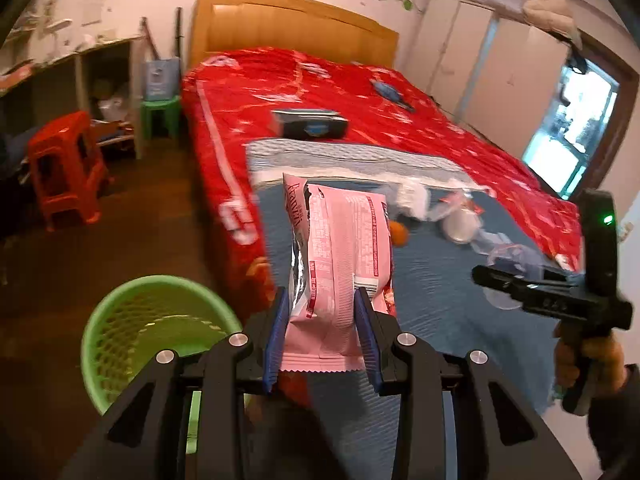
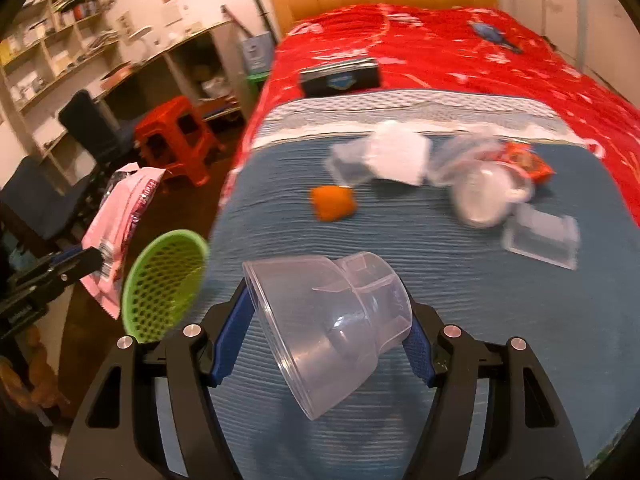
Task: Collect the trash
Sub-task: 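Carry wrapper and cup over the green wastebasket and open both grippers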
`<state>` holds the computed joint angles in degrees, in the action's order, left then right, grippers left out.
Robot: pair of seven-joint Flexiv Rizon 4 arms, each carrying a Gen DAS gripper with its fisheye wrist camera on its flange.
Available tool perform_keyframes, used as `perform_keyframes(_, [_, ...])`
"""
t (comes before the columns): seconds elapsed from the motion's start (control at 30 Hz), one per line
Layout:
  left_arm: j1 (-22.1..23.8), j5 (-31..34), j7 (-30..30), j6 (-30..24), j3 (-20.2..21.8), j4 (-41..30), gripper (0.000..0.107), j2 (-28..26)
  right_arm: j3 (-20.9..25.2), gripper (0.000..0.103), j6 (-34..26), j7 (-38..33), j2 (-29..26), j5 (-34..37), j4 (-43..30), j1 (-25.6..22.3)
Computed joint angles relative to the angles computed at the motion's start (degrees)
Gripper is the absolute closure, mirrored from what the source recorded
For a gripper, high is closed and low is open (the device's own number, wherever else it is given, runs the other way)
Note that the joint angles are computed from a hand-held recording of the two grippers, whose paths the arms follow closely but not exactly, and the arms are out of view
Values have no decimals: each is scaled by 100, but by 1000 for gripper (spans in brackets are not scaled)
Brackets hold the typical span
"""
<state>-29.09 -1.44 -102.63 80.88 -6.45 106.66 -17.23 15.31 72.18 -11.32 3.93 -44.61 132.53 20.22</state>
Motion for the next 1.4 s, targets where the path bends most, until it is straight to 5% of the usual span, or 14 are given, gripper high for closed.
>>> perform_keyframes(0.2, [-19, 455, -667, -462, 536, 193, 74, 137, -18, 36, 6, -223, -495, -23, -543, 337])
perform_keyframes(0.4, [306, 628, -982, -773, 508, 191, 71, 14, -105, 36, -12, -497, -921, 119, -998, 690])
perform_keyframes(0.47, [363, 658, -1105, -880, 543, 157, 57, -51, -134, 36, -30, -605, -1044, 222, -1140, 792])
perform_keyframes(0.77, [687, 452, -1246, -584, 498, 770, 50, 202, -239, 36, -35, -1134, -1622, 664, -1755, 1187])
perform_keyframes(1.27, [1009, 1296, -2341, -519, 684, 1566, 42, 1035, 5, 35, -518, -2796, -3031, 2291, -3483, 1734])
perform_keyframes(1.4, [1174, 1227, -2446, -488, 608, 1756, 39, 1138, 76, 25, -493, -3121, -3256, 2706, -3797, 1816])
